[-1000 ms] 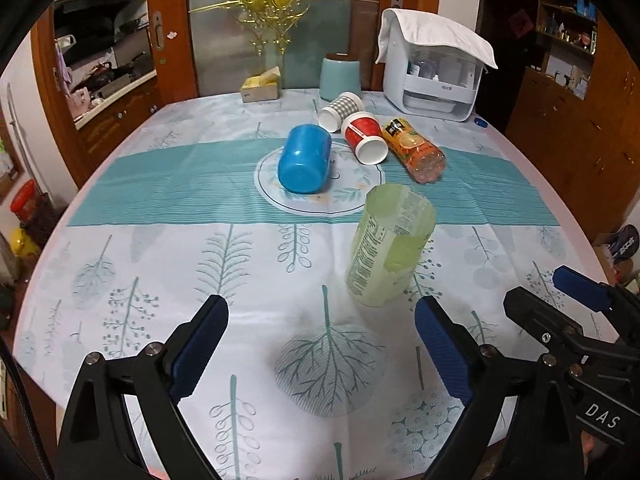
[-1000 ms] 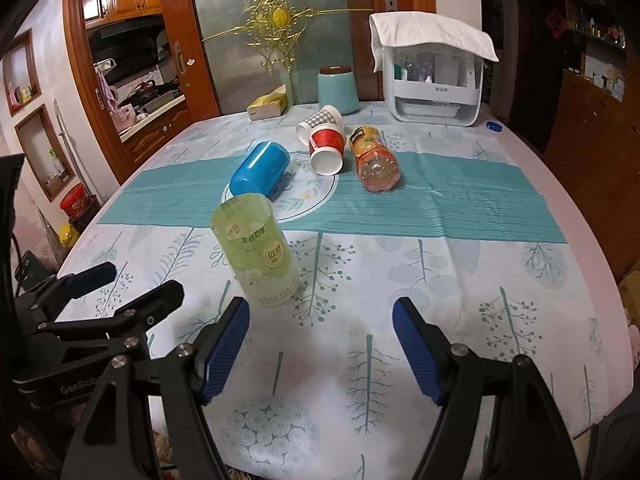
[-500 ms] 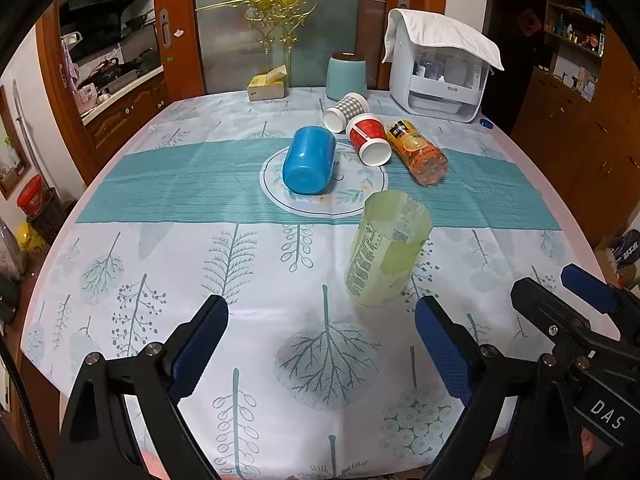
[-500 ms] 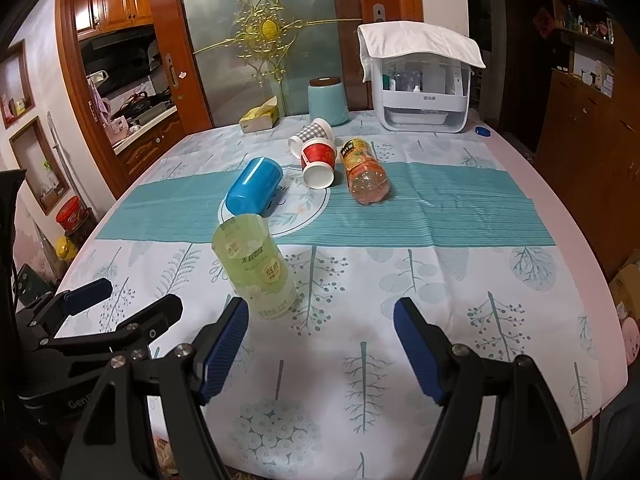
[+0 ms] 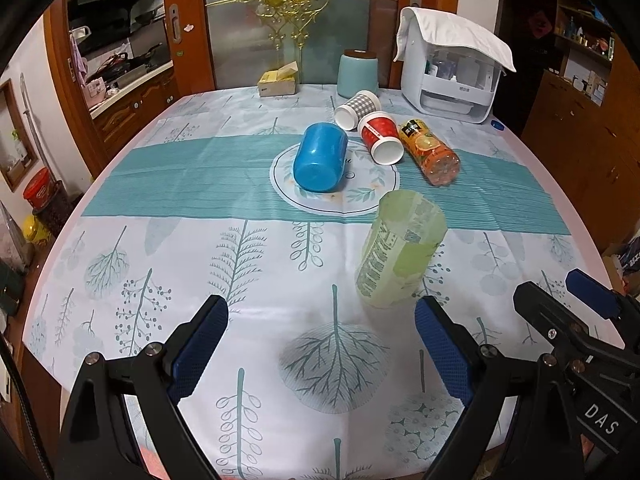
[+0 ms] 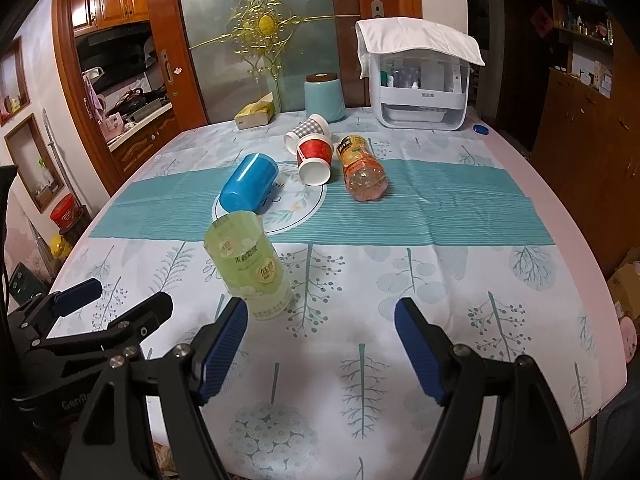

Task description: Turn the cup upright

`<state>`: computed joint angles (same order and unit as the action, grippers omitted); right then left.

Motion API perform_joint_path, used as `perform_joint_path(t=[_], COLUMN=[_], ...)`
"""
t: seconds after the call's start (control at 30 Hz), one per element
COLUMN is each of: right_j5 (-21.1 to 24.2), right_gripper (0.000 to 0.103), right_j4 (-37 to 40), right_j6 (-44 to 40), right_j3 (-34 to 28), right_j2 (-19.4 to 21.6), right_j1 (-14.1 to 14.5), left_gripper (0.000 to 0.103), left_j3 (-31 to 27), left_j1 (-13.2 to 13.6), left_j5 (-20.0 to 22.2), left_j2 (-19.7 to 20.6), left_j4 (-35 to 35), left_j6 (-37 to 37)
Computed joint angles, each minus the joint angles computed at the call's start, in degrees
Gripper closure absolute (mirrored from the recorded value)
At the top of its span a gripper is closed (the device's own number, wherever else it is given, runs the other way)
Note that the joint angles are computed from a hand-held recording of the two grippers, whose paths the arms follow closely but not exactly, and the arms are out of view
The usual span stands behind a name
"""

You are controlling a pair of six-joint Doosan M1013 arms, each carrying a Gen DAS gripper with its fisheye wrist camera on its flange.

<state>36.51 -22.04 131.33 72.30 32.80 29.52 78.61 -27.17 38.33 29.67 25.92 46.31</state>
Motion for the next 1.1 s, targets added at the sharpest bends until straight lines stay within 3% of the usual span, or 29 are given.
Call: perform_joint_path(t=[0.67,1.1], right_j5=[1.9,1.7], right_gripper=[0.026,0.026], right_j4=[2.5,2.8], right_j6=[-2.3,-2.5], right_j3=[-1.7,-1.7], right_j2=[1.4,1.5], right_j1=[-0.4,-0.5], left_gripper=[0.01,0.01], left_j3=[-2.2,-2.1], left_j1=[0.0,0.1], left_j5=[3.5,3.4], left_j2=[1.8,1.9], left_j4=[-1.0,-0.8], left_j6=[1.2,0.7])
